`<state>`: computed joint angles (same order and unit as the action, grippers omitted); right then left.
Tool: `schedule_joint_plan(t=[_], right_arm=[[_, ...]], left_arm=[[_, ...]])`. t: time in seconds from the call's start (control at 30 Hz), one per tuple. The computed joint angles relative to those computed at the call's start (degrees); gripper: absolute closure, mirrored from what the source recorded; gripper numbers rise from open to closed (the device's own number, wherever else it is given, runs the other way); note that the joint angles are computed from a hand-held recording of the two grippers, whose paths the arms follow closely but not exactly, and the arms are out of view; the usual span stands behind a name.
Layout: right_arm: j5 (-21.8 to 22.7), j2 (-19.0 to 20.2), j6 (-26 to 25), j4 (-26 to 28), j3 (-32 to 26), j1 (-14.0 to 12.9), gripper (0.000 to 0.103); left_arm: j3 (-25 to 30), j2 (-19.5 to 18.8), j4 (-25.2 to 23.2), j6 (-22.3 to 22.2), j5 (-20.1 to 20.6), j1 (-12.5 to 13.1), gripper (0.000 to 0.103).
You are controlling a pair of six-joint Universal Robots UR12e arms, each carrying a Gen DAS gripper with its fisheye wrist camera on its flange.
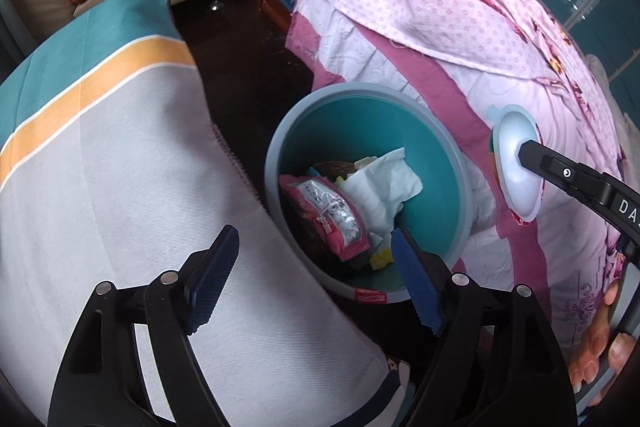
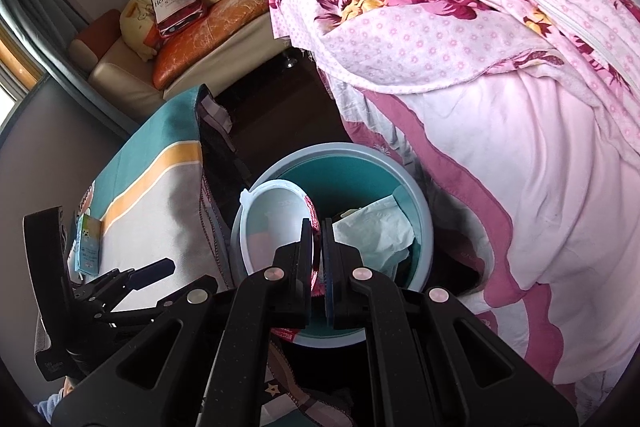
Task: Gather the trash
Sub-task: 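Open the left tool to drop the pink bag while the right tool drops the lid, then move both tools back over the cover toward the yogurt cup and milk carton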
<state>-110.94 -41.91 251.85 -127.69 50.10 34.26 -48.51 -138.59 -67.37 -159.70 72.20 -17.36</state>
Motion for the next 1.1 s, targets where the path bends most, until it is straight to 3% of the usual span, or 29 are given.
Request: schedule_joint_plan(t=[0.17, 0.57, 0.67, 0.73, 0.87, 0.93, 1.1], right_arm=[[0.7, 0.7, -0.2, 1.1, -1.3, -0.1, 0.098], [4.7, 3.9, -1.6, 4.4, -6.4, -1.0, 0.094], [5.3, 4.6, -1.7, 5.5, -7.6, -1.0, 0.084], [5.3, 4.8, -1.6, 6.3, -8.1, -1.0, 0.072], [5.1, 4.7, -1.0, 6.9, -8.2, -0.9, 0.068], [4.7, 4.6, -0.7, 7.3, -8.2, -0.8, 0.056], [4.1, 4.8, -0.5, 8.7, -9.4, -0.6, 0.04]], left_arm=[[-0.1, 0.1, 0.6, -2.1, -0.3, 0.8, 0.013], [-0.6, 0.6, 0.6, -3.4, -0.9, 2.0, 0.013], [-0.5, 0.5, 0.2, -4.0, -1.0, 2.2, 0.013], [-0.5, 0.4, 0.0, -4.2, -1.2, 2.4, 0.013], [-0.6, 0.5, 0.0, -4.1, -1.2, 2.5, 0.013], [-0.8, 0.6, 0.0, -4.1, -1.3, 2.6, 0.013], [-1.6, 1.1, -0.2, -4.3, -1.5, 2.9, 0.013]])
